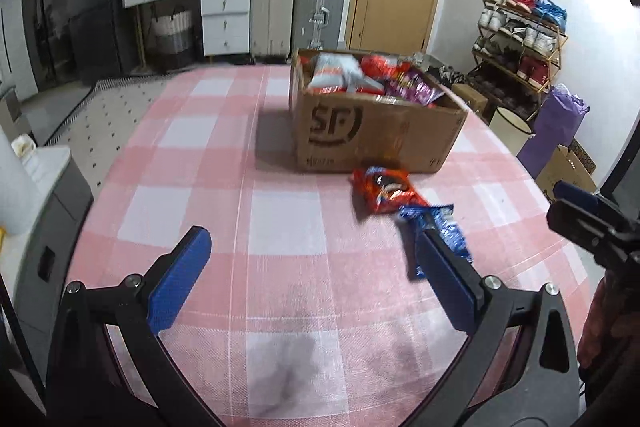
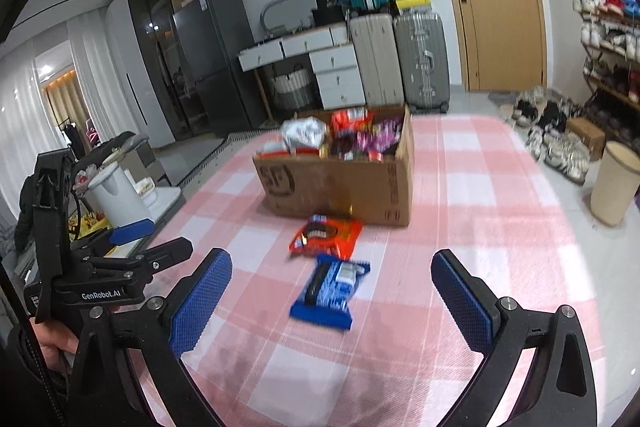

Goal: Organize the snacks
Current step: 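Withdraw both tools from the box toward the blue and red packs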

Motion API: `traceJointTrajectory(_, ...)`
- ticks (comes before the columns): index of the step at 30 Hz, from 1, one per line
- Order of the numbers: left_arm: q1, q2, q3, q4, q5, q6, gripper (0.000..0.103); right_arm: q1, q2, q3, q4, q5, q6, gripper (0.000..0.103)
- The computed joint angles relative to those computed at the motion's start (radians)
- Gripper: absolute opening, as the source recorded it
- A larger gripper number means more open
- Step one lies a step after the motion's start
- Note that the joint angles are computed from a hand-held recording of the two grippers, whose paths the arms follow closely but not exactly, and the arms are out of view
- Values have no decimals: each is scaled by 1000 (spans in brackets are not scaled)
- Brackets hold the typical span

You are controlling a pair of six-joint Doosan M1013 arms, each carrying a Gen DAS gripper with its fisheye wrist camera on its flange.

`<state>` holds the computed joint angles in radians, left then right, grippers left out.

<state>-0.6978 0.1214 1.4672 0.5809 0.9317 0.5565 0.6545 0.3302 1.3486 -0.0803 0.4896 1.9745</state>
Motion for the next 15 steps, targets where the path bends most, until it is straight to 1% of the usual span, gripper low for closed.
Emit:
traceJointTrajectory(4,15,12,19,-36,-10,2,102,-8,33,-13,60,24,-42,102)
traceJointTrajectory(12,44,37,39,-102,-28,24,102,-20,108,-74,162,95,-135,102)
traceJointTrajectory(15,49,41,41,-110,-31,28,102,-23,142,-111,193,139,-166,102)
